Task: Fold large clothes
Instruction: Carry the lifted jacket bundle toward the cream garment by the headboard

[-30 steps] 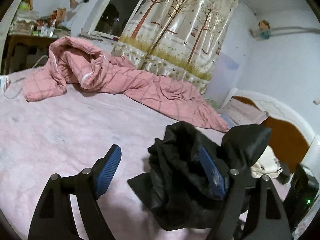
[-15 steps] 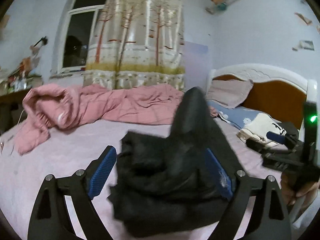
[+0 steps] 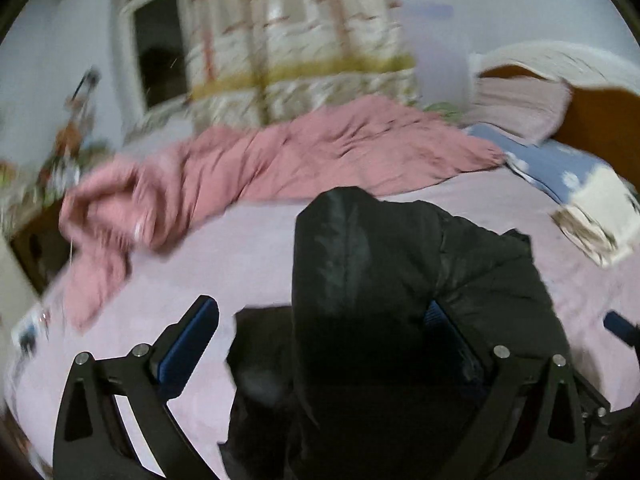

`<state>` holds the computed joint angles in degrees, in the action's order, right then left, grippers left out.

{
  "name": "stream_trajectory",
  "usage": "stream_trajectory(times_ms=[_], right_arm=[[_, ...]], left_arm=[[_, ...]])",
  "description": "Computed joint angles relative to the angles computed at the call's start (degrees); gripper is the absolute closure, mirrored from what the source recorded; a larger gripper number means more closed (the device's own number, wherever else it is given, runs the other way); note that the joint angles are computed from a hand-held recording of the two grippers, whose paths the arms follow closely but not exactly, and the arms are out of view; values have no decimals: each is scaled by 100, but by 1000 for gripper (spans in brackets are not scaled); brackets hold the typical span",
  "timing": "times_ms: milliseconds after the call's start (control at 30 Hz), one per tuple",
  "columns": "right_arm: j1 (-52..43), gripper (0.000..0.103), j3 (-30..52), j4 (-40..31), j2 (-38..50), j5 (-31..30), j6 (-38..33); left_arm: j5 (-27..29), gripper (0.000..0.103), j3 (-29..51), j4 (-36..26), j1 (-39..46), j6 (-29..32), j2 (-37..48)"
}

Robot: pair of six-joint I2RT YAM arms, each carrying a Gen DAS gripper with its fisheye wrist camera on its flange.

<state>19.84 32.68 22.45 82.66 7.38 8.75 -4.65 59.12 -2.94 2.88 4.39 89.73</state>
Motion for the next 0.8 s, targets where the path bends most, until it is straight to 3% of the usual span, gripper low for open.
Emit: stream_trajectory(times_ms=[167, 400, 700, 800], right_arm=[[50, 7, 174, 2, 308, -184, 6], [328, 7, 249, 57, 628, -21, -210], [259, 7, 245, 33, 699, -234, -38], [253, 6, 224, 33, 666, -243, -88]], left_arm=[[705, 1, -398, 249, 816, -256, 208], [2546, 0, -858, 206, 1873, -811, 526], [3237, 0, -1139, 388, 2104, -1094, 956], [3846, 0, -1009, 159, 2302, -1240, 1273]])
